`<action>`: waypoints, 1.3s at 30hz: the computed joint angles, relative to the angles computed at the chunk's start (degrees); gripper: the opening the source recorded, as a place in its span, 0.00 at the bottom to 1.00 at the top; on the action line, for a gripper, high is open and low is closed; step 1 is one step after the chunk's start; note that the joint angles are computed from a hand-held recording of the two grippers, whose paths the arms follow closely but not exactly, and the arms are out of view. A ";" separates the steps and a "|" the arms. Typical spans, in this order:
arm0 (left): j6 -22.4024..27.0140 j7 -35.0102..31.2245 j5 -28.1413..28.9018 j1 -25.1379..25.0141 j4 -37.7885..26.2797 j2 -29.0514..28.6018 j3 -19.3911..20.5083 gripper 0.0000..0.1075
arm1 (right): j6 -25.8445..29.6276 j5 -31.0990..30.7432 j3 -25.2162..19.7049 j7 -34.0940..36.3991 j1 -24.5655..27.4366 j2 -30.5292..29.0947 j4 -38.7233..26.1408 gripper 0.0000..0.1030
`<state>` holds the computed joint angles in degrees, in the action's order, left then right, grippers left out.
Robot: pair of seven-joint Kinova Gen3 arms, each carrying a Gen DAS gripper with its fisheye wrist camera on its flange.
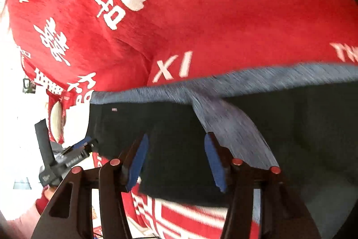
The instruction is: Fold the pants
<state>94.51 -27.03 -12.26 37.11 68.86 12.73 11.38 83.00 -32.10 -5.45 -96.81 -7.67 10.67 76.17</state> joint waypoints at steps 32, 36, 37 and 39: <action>-8.88 -5.23 12.91 21.09 -28.44 21.78 -0.91 0.73 | 13.31 21.32 23.44 -0.72 13.10 -40.61 28.73 0.56; -7.74 -4.88 13.07 21.90 -32.87 24.66 -1.58 0.73 | 11.92 15.18 30.44 6.58 11.42 -39.63 31.56 0.56; -7.51 -4.75 13.28 22.00 -33.75 25.33 -1.73 0.73 | 11.69 14.22 31.19 7.89 11.37 -39.41 32.13 0.55; -7.15 -3.96 14.20 21.82 -34.87 26.39 -1.90 0.73 | 11.76 13.49 32.30 10.82 11.43 -37.78 33.10 0.47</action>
<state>87.36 -30.99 1.94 58.93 33.99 39.12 9.48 94.77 -18.61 26.85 -85.99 3.77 -27.12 109.27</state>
